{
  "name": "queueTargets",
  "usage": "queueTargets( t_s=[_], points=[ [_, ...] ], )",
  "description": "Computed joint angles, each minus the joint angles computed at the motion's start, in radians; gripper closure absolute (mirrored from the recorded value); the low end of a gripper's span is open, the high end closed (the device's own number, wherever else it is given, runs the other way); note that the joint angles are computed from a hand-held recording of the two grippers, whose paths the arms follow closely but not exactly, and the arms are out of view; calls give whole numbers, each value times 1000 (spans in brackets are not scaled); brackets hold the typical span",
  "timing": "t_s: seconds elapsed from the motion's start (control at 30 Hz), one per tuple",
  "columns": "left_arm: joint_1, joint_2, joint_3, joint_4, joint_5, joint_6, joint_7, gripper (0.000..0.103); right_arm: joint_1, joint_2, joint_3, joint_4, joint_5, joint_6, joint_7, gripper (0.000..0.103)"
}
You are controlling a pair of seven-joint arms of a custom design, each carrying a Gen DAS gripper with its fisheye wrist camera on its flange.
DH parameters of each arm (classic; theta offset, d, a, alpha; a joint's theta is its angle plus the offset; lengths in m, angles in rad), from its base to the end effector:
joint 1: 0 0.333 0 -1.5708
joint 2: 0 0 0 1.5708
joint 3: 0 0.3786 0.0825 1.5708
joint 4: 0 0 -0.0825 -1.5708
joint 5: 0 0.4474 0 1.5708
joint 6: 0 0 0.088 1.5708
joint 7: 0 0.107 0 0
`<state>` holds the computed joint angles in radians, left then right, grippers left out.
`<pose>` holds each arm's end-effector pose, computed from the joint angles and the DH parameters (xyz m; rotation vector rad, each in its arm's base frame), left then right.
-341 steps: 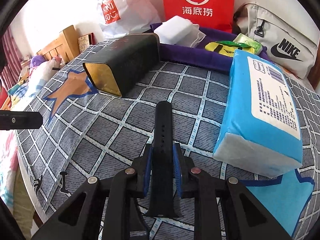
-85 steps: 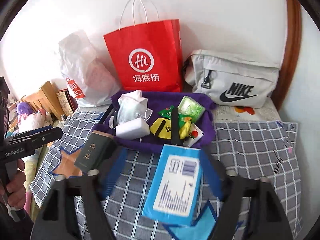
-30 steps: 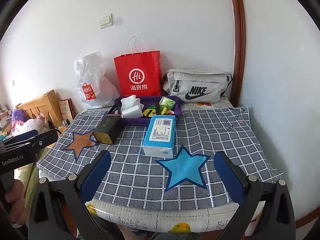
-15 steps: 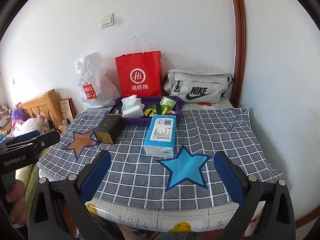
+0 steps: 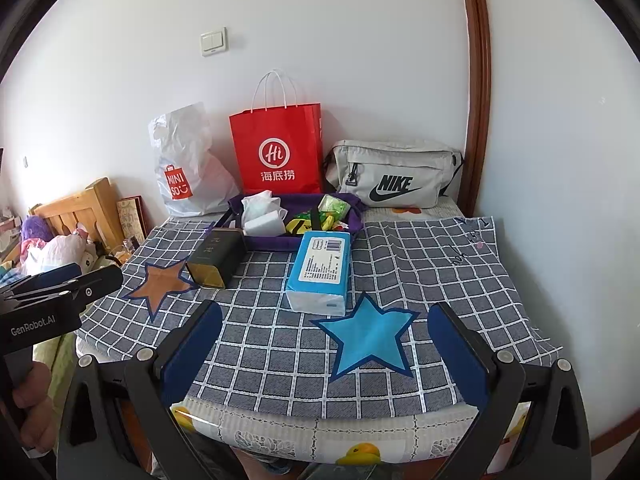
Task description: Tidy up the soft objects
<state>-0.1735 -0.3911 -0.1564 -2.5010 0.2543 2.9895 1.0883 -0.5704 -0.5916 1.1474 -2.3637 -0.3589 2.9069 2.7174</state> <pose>0.4620 -0.1846 0.5496 -1.6559 1.8254 -0.9547 0.4132 0.3769 0.5130 -1.5341 1.6759 -0.8483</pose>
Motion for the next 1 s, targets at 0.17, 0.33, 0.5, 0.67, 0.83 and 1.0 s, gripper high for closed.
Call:
queueTargets(
  t_s=[0.17, 0.33, 0.5, 0.67, 0.83, 1.0],
  points=[
    [0, 0, 1, 0, 1, 0, -1, 14, 0, -3, 2, 2, -1, -2, 3, 2],
    [-2, 0, 3, -1, 0, 0, 0, 14, 3, -2, 1, 2, -2, -3, 4, 2],
    [-3, 0, 3, -1, -1, 2, 0, 14, 4, -5, 0, 0, -2, -1, 5, 2],
    [-4, -2, 4, -1, -2, -1, 4, 14, 9, -9, -4, -1, -2, 0, 5, 2],
    [0, -3, 0, -3, 1, 2, 0, 14, 10, -10, -4, -2, 1, 1, 5, 2],
    [1, -4, -1, -3, 2, 1, -4, 14, 12, -12, -6, -3, 3, -1, 5, 2]
  ],
)
